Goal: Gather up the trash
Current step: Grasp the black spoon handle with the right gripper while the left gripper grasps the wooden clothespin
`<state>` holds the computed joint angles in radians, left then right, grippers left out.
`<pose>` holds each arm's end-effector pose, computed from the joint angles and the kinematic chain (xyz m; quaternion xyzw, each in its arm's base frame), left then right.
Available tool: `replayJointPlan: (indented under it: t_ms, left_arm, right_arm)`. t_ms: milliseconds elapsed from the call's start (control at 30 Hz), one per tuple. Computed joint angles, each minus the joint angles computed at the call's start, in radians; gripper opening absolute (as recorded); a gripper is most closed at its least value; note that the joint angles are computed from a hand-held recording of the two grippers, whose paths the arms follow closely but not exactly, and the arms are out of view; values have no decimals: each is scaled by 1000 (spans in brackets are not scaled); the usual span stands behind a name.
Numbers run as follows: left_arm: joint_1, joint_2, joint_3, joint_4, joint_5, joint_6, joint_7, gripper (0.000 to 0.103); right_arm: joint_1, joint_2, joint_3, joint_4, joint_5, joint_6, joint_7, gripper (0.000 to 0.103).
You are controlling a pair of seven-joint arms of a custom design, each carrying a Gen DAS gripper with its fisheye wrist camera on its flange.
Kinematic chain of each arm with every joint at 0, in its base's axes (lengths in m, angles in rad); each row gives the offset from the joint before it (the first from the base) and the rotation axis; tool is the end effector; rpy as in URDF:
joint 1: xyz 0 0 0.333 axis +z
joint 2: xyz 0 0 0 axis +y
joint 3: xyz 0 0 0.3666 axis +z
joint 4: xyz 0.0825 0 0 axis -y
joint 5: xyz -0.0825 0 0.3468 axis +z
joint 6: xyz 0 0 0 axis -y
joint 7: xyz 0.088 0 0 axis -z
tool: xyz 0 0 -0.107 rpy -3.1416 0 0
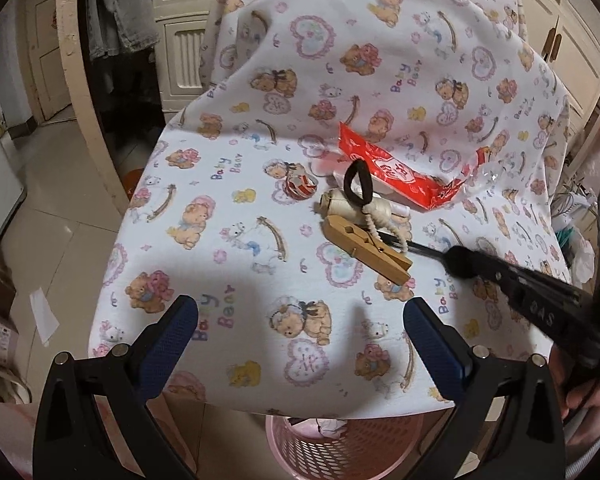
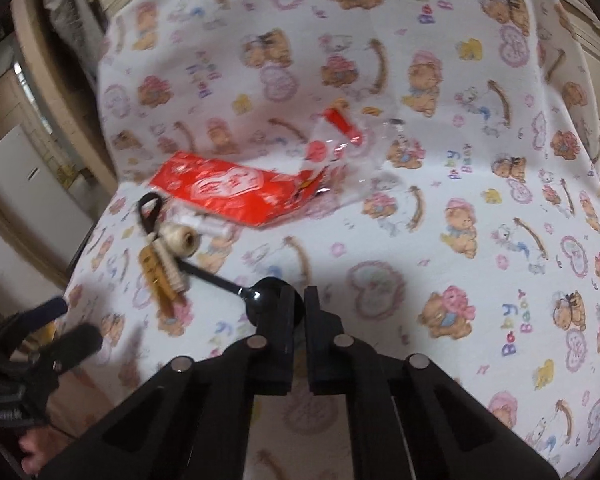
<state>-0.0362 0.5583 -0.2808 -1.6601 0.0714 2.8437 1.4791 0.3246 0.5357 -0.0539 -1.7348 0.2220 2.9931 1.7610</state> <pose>0.6984 -0.1863 0.4338 -0.6008 0.7322 -0.2893 0.1389 0.6883 0.1829 0.4234 -0.6241 0.6959 -0.1496 0.3223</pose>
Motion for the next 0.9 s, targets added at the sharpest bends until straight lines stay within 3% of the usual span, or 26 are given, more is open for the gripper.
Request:
replayJointPlan:
  t_ms: [133, 233, 267, 400, 467, 567, 700, 767, 900]
  left_arm:
    - [14, -4, -13, -8, -10, 3, 12, 102]
    - [15, -6, -15, -12, -13, 6, 18, 102]
    - [16, -8, -16, -14, -14, 8, 20, 102]
    - [22, -9, -26, -16, -25, 12, 26, 102]
    - [25, -4, -34, -12, -32, 7, 33, 102]
    - [43, 14, -69, 7, -57, -22, 73, 101]
    - [19, 28, -57, 26, -57, -43, 92, 78]
    - [4, 31, -42, 29, -49, -43, 91, 71]
    - [-5, 38, -40, 35, -45, -46, 101, 45]
  right_arm:
    - [-35, -32, 63, -44, 17, 6, -67, 3]
    - [-144, -59, 216, -87, 113, 9, -198, 3]
    - [-158, -66, 239, -97, 137, 9, -231, 3]
    - [-138, -96, 236, -138, 184, 11, -298, 3]
    - [-113, -107, 209, -154, 196, 13, -297, 3]
    - [-25, -120, 94, -174, 147, 18, -209, 3]
    - [92, -135, -80, -208, 37, 42, -42, 3]
    - [88, -142, -96, -218, 17, 53, 7, 3]
    - [116, -151, -158, -234, -49, 73, 93, 3]
